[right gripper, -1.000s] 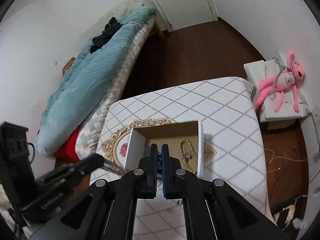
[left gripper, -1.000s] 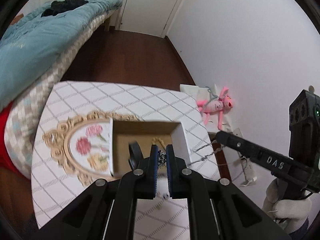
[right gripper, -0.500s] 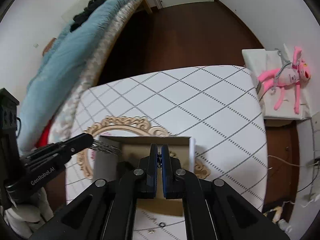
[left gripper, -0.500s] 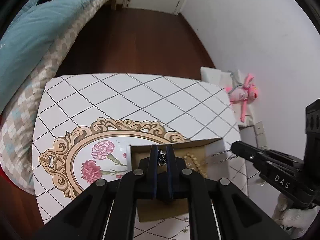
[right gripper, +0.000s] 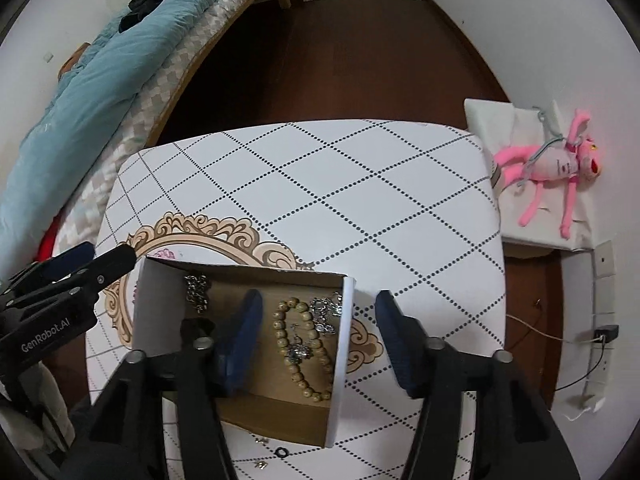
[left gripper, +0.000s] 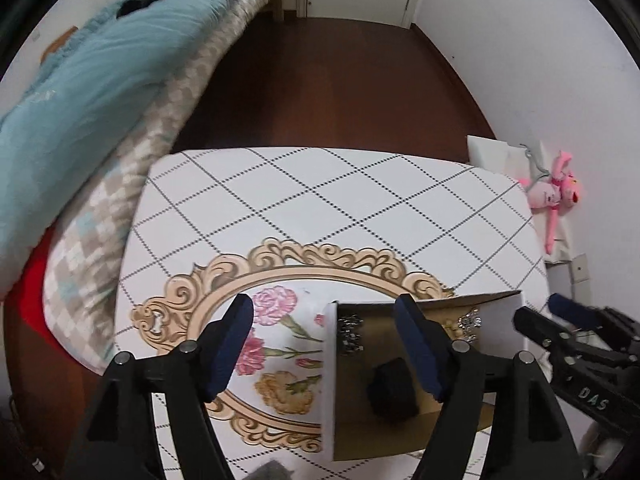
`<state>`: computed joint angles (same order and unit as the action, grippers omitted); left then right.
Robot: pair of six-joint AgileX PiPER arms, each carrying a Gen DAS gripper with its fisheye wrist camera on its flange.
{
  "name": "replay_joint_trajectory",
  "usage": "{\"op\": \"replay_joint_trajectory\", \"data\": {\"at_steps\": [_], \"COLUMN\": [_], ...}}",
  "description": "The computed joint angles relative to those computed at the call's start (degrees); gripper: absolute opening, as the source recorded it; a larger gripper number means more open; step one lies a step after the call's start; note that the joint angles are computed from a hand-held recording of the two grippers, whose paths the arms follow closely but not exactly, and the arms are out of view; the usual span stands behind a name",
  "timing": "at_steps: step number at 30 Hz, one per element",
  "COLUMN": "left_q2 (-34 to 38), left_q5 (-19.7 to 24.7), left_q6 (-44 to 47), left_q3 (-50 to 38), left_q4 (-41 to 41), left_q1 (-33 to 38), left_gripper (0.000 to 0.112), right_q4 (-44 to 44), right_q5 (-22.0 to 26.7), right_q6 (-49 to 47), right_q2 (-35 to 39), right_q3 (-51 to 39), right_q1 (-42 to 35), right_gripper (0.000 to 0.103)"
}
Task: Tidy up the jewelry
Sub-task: 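Lift both chains over the white box while both tools open to drop them inside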
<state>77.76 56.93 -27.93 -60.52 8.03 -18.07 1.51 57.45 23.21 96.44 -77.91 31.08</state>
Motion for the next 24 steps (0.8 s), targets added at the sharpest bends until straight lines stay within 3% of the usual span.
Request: {"op": "replay_joint_trajectory", "data": {"at_steps": [1,3,4,5,15,24], "left_q2": [-0.42,-1.51,-2.37,-3.02,-7.42,-14.17], "left_q5": [-0.12,-0.63,-1.16,-1.54,-0.65,5.49], "left_q6": [-1.15,-3.57,-4.84,-5.69,-14.48,-25.52], "left_q3": [0.65,2.48,3.78,4.82,11.79,13.3], "left_q4": [1.13,3.46,4.49,5.11,9.79,15.44], "left_q1": [-0.61,-2.07,-2.83,-3.46,-10.55,-20.13], "left_gripper": [0.076,0.101,0.103,0.103,0.103,0.103], "right_q4": [-1.59,-5.58,-7.09,-8.5,-15.33,-21.35], "right_q5": [0.04,0.18,0.31,0.2,-1.44,0.77], "right_q6": [1.26,4.65,6.03,7.22,17.01,25.77], "right_q2": [-0.36,-1.19,-1.65,-2.09,-7.33,-14.0], "right_q3": [0.43,1.87,2.62,3.54,13.2,15.51], "right_q1": [0.68,2.41,3.17,3.89,8.8,15.26], "right_gripper": [0.062,0.077,0.094,0.101,0.101,0.101]}}
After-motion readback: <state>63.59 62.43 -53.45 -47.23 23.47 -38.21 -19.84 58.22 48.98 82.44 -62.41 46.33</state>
